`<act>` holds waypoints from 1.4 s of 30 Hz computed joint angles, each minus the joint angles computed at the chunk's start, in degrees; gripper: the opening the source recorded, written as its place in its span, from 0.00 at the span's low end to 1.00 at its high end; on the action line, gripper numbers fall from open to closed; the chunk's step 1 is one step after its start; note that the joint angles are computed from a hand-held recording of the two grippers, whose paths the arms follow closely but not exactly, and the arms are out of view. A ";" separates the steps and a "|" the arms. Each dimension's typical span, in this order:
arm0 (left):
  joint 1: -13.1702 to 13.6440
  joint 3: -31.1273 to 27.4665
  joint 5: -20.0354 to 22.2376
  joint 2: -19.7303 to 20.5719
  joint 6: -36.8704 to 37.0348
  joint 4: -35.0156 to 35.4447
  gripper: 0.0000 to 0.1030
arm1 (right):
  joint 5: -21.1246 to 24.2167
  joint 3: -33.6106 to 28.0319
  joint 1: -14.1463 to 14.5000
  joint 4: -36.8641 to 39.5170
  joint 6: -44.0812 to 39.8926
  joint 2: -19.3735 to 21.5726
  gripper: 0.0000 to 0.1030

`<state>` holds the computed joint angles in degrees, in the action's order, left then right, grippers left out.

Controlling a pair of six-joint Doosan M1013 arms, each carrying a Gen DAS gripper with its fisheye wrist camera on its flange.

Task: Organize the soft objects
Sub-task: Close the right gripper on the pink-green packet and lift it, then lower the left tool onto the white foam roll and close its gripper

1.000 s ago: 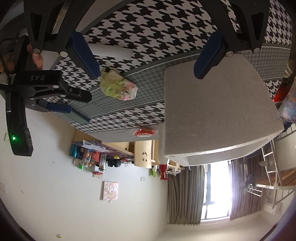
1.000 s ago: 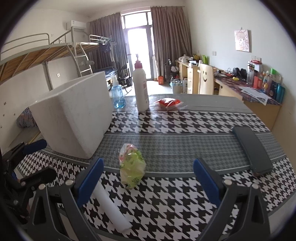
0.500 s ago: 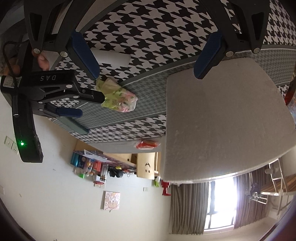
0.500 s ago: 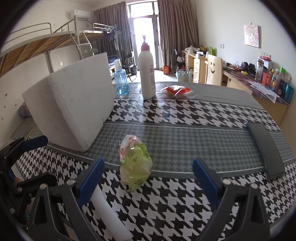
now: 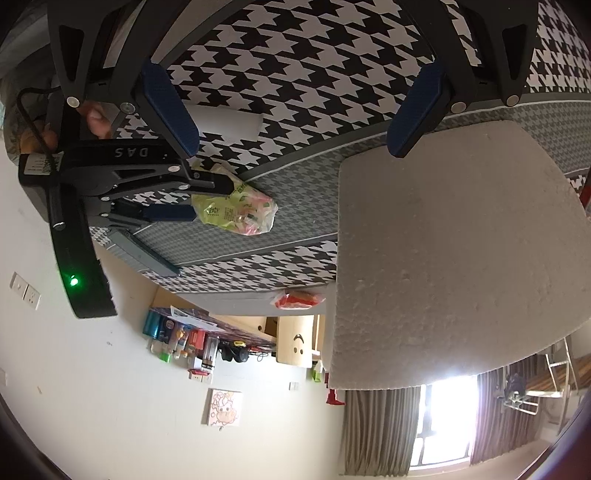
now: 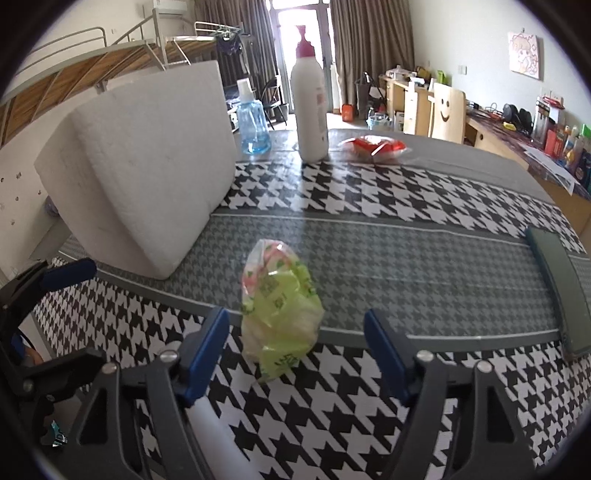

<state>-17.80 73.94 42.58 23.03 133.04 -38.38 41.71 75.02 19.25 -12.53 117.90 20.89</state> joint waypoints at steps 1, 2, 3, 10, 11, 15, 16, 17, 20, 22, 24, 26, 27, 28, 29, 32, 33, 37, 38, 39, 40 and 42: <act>-0.01 0.08 -0.12 -0.02 0.01 0.04 0.99 | 0.30 -0.21 -0.08 0.56 -0.55 0.16 0.71; -0.04 0.12 -0.26 -0.03 -0.16 0.25 0.99 | 0.45 -0.25 -0.18 1.11 -1.15 0.25 0.68; -0.10 -0.03 -0.25 0.07 -0.38 0.46 0.99 | 0.76 -0.34 -0.28 1.49 -1.44 0.39 0.66; -0.12 0.10 -0.32 -0.05 -0.41 0.52 0.99 | 0.76 -0.36 -0.51 3.62 -3.59 0.59 0.44; -0.11 0.11 -0.28 -0.07 -0.42 0.49 0.99 | 0.83 -0.35 -0.43 3.52 -3.65 0.58 0.40; -0.12 0.19 0.00 -0.18 -0.54 0.51 0.99 | 0.91 -0.34 -0.25 3.09 -3.43 0.60 0.30; -0.14 0.24 0.17 -0.22 -0.28 0.31 0.99 | 0.83 -0.34 -0.26 3.25 -3.45 0.58 0.28; -0.20 0.20 0.24 -0.23 -0.29 0.38 0.99 | 0.62 -0.22 -0.31 3.46 -3.50 0.47 0.24; -0.40 0.32 0.24 -0.39 0.28 0.33 0.99 | -0.42 0.50 -0.24 2.85 -2.84 -0.12 0.21; -0.54 0.37 0.51 -0.46 0.58 0.19 0.99 | -1.41 1.18 -0.21 2.15 -1.96 -0.79 0.21; -0.76 0.44 0.58 -0.48 0.45 0.37 0.99 | -2.60 2.03 -0.17 1.05 -0.83 -1.58 0.21; -0.97 0.44 0.84 -0.53 0.61 0.33 0.99 | -3.08 2.56 -0.15 -0.06 0.44 -2.10 0.21; -0.99 0.43 0.91 -0.51 0.81 0.21 0.99 | -3.22 2.84 -0.16 -0.54 1.07 -2.35 0.21; -1.12 0.44 0.93 -0.54 0.93 0.20 0.99 | -3.44 3.18 -0.17 -1.00 1.62 -2.64 0.20; -1.25 0.40 0.98 -0.54 0.92 0.22 0.99 | -3.57 3.37 -0.23 -1.00 1.83 -2.82 0.21; -1.54 0.30 1.57 -0.50 1.42 -0.28 0.99 | -4.26 4.02 -0.62 0.53 1.66 -3.43 0.21; -1.69 0.29 1.67 -0.48 1.33 -0.28 0.99 | -4.20 4.18 -0.46 -0.54 2.77 -3.60 0.21; -2.15 -0.08 3.13 -0.17 1.18 -0.54 0.99 | -4.23 4.99 -0.25 -2.92 5.18 -4.42 0.21; -2.19 -0.05 3.30 -0.14 1.37 -0.70 0.99 | -4.28 5.17 -0.19 -3.41 5.63 -4.61 0.21; -2.21 -0.11 3.59 -0.08 1.62 -0.85 0.99 | -4.35 5.38 -0.09 -4.05 6.24 -4.80 0.21; -2.35 -0.09 3.61 -0.08 1.57 -0.66 0.99 | -4.50 5.63 0.00 -4.53 6.82 -5.00 0.21; -2.58 -0.06 3.60 -0.07 1.45 -0.32 0.99 | -4.48 5.87 0.09 -5.28 7.78 -5.28 0.21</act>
<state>-20.37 73.88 46.17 22.96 134.49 -38.70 37.23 80.88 19.35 -17.81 125.68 15.61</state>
